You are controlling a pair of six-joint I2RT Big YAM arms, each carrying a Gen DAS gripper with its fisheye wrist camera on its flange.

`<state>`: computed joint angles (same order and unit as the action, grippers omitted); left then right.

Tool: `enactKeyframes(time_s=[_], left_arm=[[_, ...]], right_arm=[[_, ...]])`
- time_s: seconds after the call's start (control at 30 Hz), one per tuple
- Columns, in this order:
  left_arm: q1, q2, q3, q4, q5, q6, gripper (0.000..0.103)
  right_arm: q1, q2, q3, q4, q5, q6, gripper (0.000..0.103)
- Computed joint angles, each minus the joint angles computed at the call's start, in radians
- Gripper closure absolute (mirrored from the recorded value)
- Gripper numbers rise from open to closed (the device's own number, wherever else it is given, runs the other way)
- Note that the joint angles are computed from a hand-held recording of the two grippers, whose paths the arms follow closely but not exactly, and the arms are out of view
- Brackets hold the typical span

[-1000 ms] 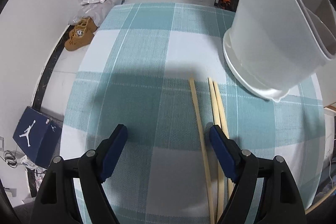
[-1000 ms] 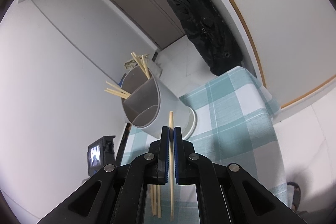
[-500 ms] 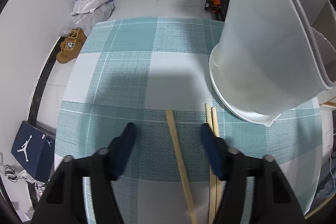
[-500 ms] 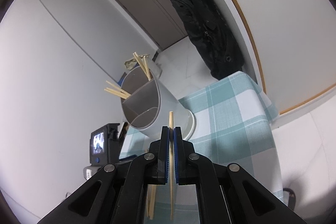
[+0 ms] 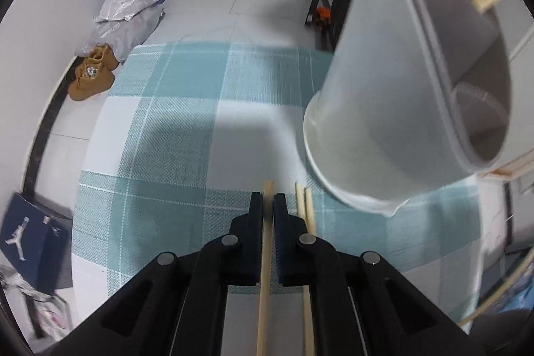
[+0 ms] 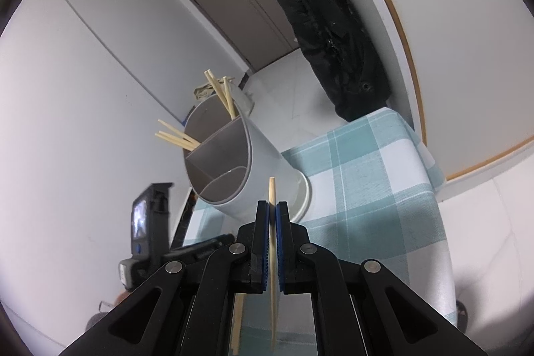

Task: Organize utensils
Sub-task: 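Carry both held chopsticks up toward the white holder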

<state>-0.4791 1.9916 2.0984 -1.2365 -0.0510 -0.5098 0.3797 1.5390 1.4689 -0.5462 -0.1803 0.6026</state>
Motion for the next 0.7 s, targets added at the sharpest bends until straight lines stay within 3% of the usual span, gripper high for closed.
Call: enactKeyframes(time_s=[0.33, 0.7], left_arm=[[-0.019, -0.172, -0.2, 0.278, 0.003, -0.052, 0.101], [-0.028, -0.275, -0.299, 0.365, -0.026, 0.001, 0.101]], right_arm=[[0.022, -0.005, 0.001, 0.009, 0.038, -0.024, 0.1], [0.061, -0.042, -0.031, 0.045, 0.088, -0.071, 0.1]])
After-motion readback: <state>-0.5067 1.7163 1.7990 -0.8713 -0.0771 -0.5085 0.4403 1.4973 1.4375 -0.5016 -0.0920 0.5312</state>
